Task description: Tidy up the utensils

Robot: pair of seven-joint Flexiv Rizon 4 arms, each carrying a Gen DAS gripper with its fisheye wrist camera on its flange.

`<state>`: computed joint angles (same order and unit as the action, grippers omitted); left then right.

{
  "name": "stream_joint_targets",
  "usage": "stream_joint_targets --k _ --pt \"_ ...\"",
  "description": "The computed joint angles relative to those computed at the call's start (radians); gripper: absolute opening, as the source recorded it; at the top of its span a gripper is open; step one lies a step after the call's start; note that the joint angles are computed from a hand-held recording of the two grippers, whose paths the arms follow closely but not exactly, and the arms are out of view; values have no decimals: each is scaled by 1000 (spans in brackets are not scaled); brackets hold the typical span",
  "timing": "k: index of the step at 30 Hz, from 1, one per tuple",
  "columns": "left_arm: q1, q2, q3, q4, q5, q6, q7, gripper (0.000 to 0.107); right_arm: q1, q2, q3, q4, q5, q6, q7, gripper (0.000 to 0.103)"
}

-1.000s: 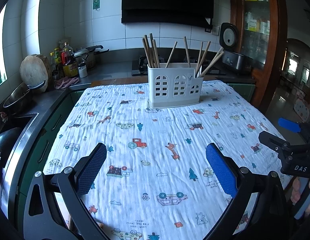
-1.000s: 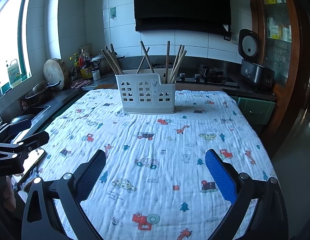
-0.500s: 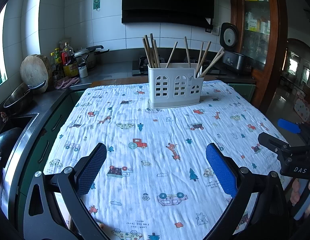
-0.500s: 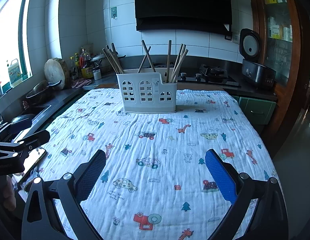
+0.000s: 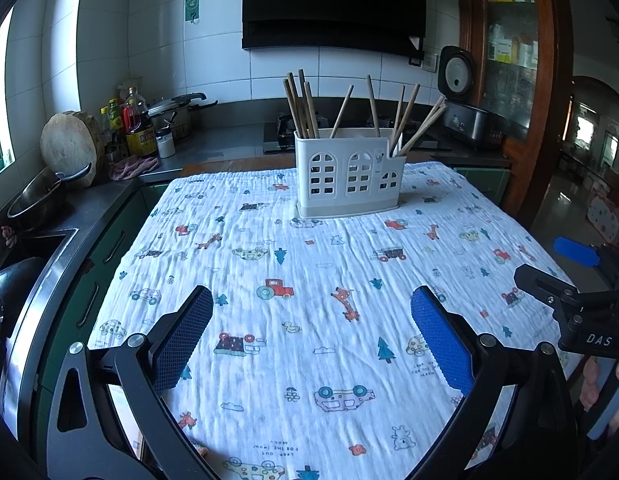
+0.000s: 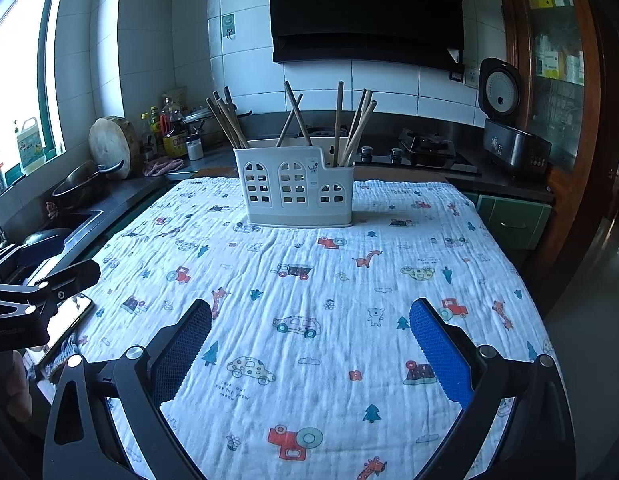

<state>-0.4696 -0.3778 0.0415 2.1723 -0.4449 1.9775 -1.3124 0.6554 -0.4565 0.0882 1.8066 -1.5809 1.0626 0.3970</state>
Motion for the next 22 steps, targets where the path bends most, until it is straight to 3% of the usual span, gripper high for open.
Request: stream_joint_targets --k 7,12,22 --pt "6 1 -8 1 17 11 2 98 -2 1 0 0 -2 8 -1 96" --pt "-68 -17 43 -7 -63 43 63 98 -2 0 0 0 1 10 1 96" --pt "-27 -17 4 -11 -65 10 60 98 -4 -3 -1 -2 0 17 -1 96"
